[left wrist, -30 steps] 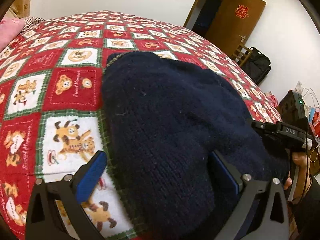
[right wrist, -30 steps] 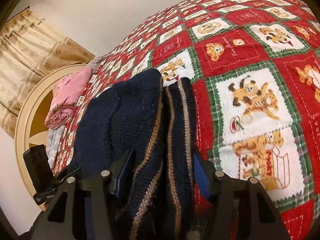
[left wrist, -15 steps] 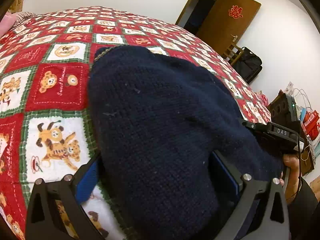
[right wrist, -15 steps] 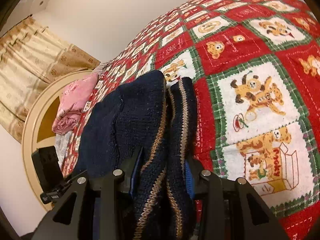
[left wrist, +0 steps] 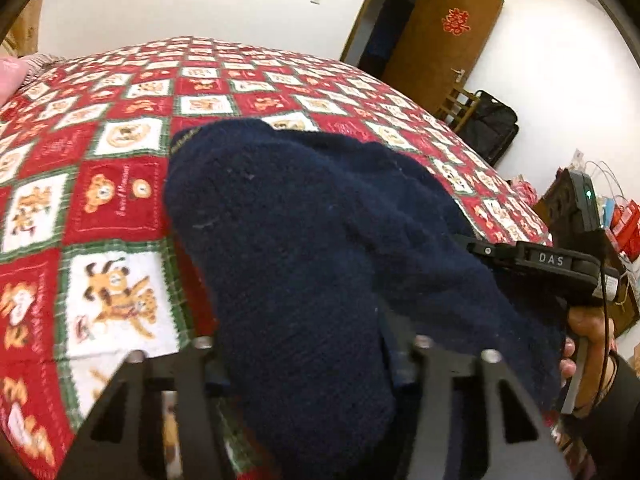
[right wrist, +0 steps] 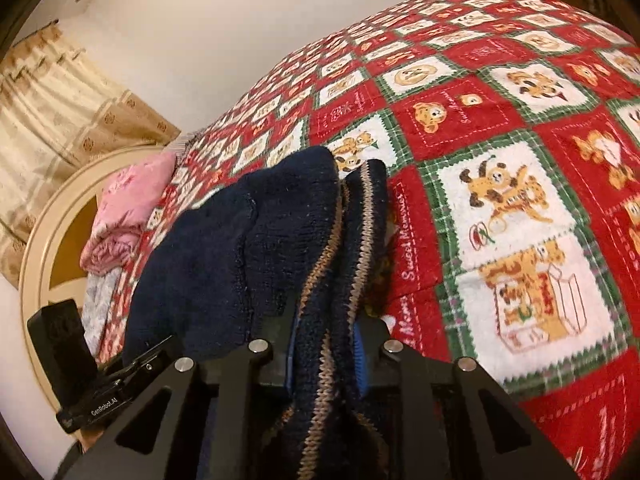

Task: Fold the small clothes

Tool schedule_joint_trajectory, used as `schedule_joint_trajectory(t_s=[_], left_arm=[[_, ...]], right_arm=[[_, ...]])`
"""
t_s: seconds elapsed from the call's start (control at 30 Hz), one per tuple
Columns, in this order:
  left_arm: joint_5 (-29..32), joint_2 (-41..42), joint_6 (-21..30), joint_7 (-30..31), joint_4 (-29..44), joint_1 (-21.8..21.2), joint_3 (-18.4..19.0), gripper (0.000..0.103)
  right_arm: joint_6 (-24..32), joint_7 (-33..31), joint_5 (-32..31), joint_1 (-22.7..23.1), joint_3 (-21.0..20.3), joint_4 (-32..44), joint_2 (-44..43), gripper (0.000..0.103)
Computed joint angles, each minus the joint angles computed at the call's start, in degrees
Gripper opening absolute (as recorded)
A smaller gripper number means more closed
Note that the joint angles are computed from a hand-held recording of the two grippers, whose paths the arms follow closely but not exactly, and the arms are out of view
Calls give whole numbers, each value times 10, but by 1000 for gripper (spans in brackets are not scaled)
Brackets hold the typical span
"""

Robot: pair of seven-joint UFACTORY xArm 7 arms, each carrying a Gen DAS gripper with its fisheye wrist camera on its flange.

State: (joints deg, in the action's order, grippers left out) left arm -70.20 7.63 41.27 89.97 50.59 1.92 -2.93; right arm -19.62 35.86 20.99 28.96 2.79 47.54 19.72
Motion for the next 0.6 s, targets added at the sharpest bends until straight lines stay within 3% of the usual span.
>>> schedule_joint_trajectory(t_s=[0.17,0.3,0.6], left_arm=[[-9,-70,-1,2,-42,-1,12,41],[2,-135,42,-1,-73,2,45,40],[41,-237,119,6,-114,35,135,40]], right_arm=[[-17,-45,79,72,-36,-9,-32,19],[-18,-130,186,144,-63,8,-49,19],[-42,-246,304,192,-15,80,-51,19]])
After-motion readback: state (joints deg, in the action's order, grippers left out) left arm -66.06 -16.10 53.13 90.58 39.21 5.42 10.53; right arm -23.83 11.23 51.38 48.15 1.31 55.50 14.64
